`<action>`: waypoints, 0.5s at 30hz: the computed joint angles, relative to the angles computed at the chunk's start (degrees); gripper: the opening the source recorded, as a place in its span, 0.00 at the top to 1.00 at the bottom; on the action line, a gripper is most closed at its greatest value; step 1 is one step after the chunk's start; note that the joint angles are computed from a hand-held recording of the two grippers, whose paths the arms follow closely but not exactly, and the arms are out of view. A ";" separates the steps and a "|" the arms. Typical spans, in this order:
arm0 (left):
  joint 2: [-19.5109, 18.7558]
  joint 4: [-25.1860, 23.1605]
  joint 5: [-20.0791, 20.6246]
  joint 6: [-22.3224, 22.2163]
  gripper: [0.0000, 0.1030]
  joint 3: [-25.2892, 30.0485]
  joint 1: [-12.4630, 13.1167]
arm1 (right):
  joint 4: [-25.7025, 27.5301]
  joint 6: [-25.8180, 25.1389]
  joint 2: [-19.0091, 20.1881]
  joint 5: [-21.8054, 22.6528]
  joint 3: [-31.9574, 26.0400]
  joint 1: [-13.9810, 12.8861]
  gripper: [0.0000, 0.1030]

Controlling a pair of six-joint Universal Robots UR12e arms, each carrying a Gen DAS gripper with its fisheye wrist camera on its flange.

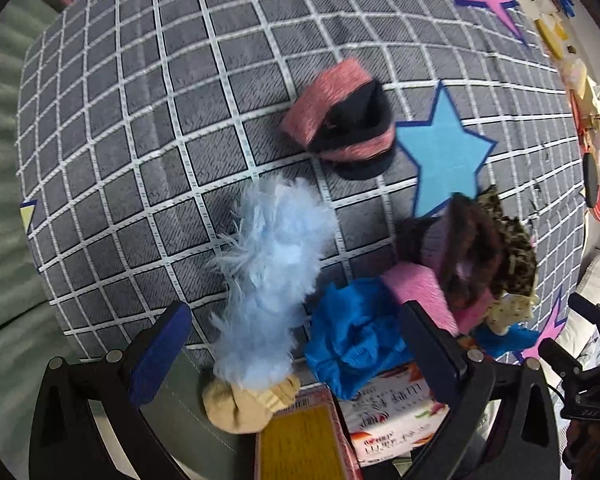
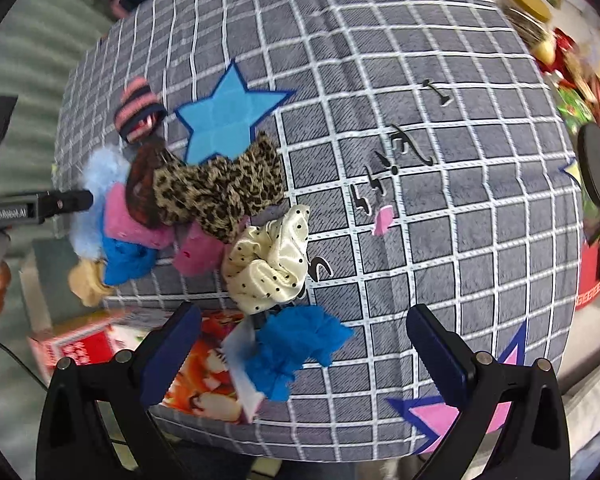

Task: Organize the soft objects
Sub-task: 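Grasp the cream polka-dot scrunchie with the right gripper while the left grasps the light-blue fluffy plush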

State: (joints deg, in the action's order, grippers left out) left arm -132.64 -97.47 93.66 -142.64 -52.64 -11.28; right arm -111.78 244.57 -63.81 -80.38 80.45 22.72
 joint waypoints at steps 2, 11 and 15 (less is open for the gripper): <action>-0.62 -0.86 0.13 -0.35 0.00 0.70 0.11 | -0.01 -1.52 0.76 0.47 -0.37 -0.13 0.00; -1.61 -1.09 3.53 -1.77 0.03 -0.55 -0.39 | 2.44 -9.01 6.06 2.34 -4.41 -0.52 0.00; -1.65 -0.82 5.48 -1.10 0.05 -1.52 -1.01 | 4.89 -11.36 8.22 2.73 -6.25 -0.40 0.00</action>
State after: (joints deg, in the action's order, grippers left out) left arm -134.29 -98.29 99.14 -143.74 -54.16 -12.29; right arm -106.89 233.21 -55.59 -77.65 74.20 22.32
